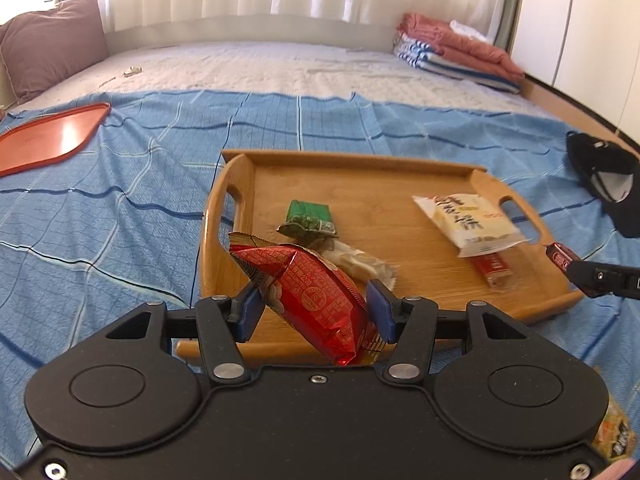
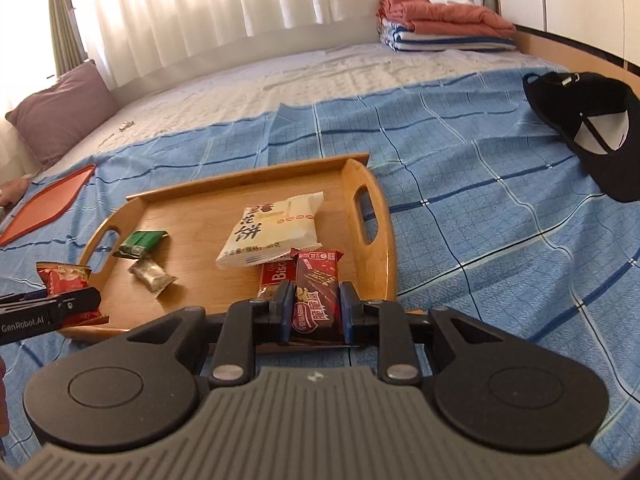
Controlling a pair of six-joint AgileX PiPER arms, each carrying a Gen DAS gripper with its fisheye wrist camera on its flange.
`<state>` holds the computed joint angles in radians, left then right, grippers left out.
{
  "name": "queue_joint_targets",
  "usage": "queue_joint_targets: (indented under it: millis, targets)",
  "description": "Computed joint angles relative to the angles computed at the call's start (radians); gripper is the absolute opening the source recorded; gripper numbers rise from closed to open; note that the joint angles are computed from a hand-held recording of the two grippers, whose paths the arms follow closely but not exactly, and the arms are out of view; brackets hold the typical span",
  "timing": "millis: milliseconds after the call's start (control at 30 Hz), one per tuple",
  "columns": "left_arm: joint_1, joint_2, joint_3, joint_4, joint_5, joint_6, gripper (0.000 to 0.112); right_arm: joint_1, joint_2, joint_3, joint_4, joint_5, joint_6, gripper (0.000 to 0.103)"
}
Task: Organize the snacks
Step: 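Carry the chocolate bar and chip bag onto the tray and lower them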
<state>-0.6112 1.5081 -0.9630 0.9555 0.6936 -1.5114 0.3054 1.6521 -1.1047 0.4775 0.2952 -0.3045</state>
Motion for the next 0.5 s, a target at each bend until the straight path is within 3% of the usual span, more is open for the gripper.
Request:
queue_joint_targets:
  millis: [233,500]
  targets:
    - [0.07,0.09,-0.021,0.023,-0.076,-0.016,0.053,0.026,0.127,-0.108,-0.185,0.008,0.176,0.029]
    - [0.116,0.155,-0.051,0.081,-0.133,-0.054,0.053,0.037,0.212,-0.191,-0.224,0.014,0.233,0.029]
